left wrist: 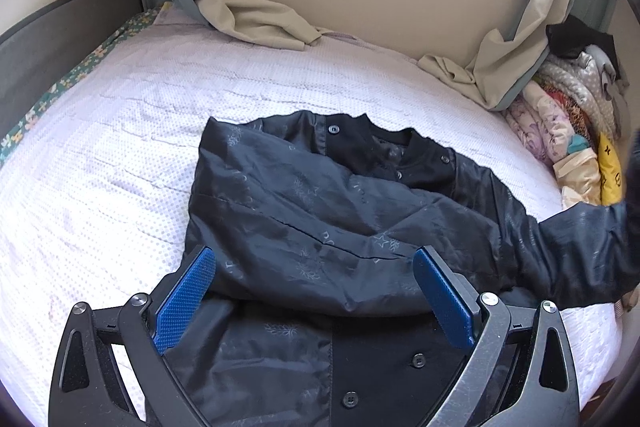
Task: Fold large clothes
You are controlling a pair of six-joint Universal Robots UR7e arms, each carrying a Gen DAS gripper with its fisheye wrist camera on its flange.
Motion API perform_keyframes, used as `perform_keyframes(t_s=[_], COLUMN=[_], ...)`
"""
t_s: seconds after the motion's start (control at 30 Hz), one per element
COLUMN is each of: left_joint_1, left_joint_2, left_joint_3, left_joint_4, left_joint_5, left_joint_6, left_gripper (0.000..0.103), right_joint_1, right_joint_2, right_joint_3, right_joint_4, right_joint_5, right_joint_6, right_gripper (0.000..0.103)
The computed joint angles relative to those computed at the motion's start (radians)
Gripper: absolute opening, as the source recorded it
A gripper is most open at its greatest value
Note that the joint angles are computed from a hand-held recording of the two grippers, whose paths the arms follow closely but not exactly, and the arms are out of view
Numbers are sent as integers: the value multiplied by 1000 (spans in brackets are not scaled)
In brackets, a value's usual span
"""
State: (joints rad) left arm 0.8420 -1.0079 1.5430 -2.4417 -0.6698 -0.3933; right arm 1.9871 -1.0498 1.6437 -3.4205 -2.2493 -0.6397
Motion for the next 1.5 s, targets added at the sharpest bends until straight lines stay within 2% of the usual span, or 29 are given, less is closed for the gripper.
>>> perform_keyframes(t_s=[0.23,0.4,0.5,0.57,0.6,0.63,0.7,0.77,0.83,0.9,0.93,1.03,1.17,1.23,1.27,1.37,1.43,1.5], left_joint_1=[10,15,24,38,45,49,62,70,80,92,103,132,149,161,166,170,161,140], left_joint_2=[-45,-63,-72,-78,-81,-82,-86,-89,-87,-81,-72,-44,-22,-13,-6,8,3,-17], left_joint_3=[15,21,20,18,15,16,15,19,23,25,20,12,15,18,14,8,4,-4], left_joint_4=[-11,8,41,75,93,104,140,164,192,219,237,265,215,156,146,136,148,178], left_joint_5=[-19,-38,-68,-112,-132,-146,-188,-220,-272,-332,-381,-464,-498,-562,-592,-619,-606,-564], left_joint_6=[-45,-54,-63,-88,-101,-111,-139,-158,-169,-174,-178,-202,-235,-222,-218,-217,-213,-198], left_gripper=[101,101,101,101,101,101,100,99,98,90,88,77,74,53,34,18,16,16], right_joint_1=[42,49,40,39,40,39,30,3,-19,-41,-50,-76,-116,-127,-129,-138,-143,-147], right_joint_2=[156,272,308,296,283,255,178,92,49,19,16,7,-10,-1,-1,-11,-13,-25], right_joint_3=[-12,-3,-3,8,8,17,38,25,-2,-16,-27,-48,-65,-83,-85,-78,-78,-74], right_joint_4=[170,201,256,334,378,433,521,649,687,657,631,595,608,612,610,602,595,592], right_joint_5=[-17,-86,-127,-121,-109,-79,40,211,303,319,303,246,247,239,232,220,213,207], right_joint_6=[-80,-179,-183,-143,-118,-73,31,164,250,309,325,379,476,486,490,502,509,514], right_gripper=[9,9,11,22,40,61,75,76,78,80,80,80,80,80,80,80,80,80])
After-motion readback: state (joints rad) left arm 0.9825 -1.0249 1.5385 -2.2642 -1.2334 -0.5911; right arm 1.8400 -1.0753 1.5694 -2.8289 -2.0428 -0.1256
